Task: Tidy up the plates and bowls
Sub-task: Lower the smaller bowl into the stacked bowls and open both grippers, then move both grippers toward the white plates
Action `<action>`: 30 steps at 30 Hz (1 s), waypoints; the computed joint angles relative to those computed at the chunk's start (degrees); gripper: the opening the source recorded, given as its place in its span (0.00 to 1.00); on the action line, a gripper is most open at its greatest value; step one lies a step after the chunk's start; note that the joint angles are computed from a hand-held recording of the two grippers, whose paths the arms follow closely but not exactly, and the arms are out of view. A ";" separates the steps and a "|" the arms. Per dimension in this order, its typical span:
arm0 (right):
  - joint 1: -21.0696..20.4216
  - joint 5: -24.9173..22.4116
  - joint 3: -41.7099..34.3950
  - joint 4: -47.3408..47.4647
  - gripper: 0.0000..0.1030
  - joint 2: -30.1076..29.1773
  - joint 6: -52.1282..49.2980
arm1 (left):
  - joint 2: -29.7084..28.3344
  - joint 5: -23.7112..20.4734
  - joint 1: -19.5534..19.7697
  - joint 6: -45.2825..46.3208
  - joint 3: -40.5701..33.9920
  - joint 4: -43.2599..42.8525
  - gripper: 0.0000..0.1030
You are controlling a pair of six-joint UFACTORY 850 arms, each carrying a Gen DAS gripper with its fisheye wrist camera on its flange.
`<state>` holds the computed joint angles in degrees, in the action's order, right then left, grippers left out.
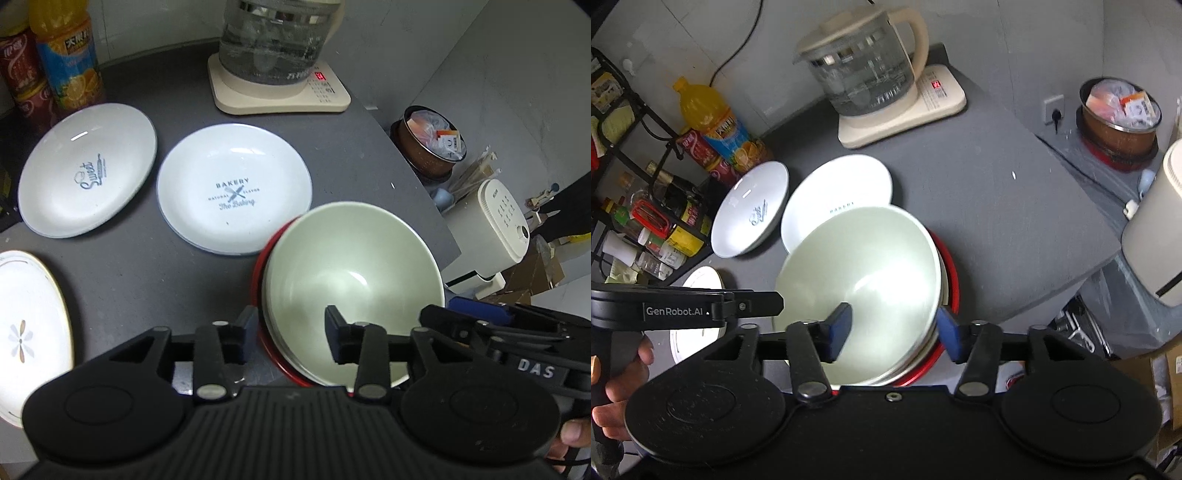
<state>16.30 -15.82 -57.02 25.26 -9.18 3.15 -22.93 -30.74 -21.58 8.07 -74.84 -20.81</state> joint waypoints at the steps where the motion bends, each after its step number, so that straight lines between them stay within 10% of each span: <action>1: 0.07 0.14 -0.10 0.31 0.54 0.13 -0.50 | 0.18 0.38 0.08 -0.27 0.06 0.20 0.40; 13: 1.29 3.50 -0.23 4.62 0.90 1.94 -8.68 | 8.41 6.39 0.44 -16.37 6.93 11.04 0.64; 30: 6.20 1.98 -5.94 12.73 1.00 -2.98 -23.19 | 16.02 8.96 4.59 -29.14 16.22 18.95 0.74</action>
